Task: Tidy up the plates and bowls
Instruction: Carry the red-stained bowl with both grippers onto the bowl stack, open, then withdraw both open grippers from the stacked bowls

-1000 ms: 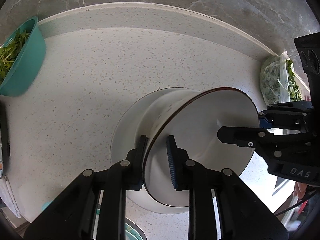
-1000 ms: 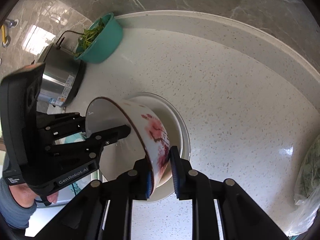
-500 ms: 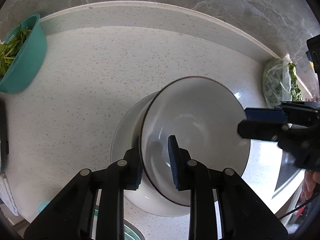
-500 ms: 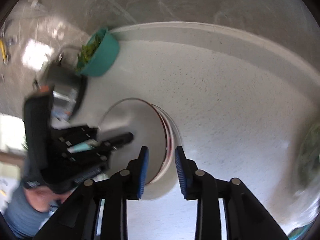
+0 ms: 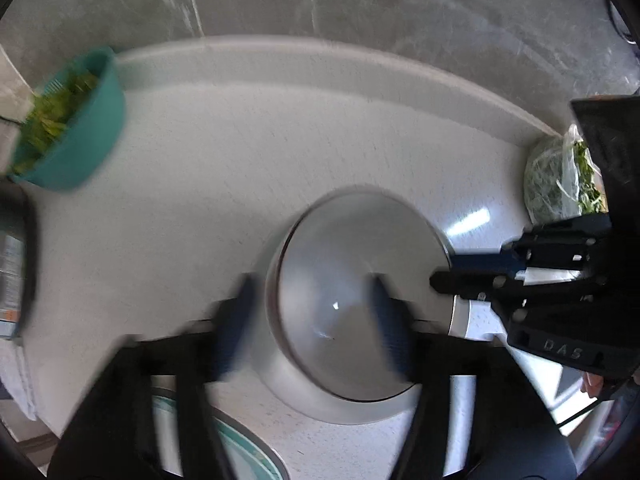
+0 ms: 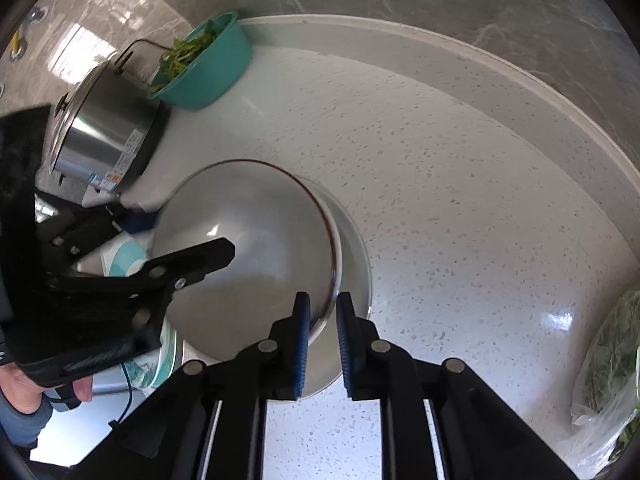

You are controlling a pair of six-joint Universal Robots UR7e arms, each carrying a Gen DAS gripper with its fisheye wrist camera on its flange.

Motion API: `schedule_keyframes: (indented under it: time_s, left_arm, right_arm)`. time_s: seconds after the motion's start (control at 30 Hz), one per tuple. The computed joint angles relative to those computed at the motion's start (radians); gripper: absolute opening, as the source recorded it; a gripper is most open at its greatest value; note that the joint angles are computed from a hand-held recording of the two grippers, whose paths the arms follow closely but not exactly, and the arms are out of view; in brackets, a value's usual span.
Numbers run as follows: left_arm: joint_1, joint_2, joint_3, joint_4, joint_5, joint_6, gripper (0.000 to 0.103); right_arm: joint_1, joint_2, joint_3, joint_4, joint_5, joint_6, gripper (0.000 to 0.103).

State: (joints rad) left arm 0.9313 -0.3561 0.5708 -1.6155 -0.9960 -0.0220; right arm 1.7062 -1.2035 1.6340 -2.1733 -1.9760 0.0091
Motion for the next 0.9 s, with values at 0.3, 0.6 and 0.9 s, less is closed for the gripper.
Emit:
schedule_keyframes:
  time_s: [0.3, 0.6, 0.9]
  left_arm:
    - [-0.046, -0.201, 0.313, -0.262, 0.013, -0.124, 0.076]
    - [-0.107, -0.419, 0.722, -0.414, 0.084, -0.419, 0.076]
    - [-0.062, -0.321, 0.562, -0.195, 0.068, -0.403, 0.076]
  right_arm:
    - [-0.004, -0.054, 0.047, -0.046, 0.071, -0.037, 0.033]
    - [-0.037, -0.141, 0.077, -0.079, 0.115, -0.092, 0.052]
    - [-0.079, -0.118, 0.078, 0.000, 0.107, -0.076, 0.052]
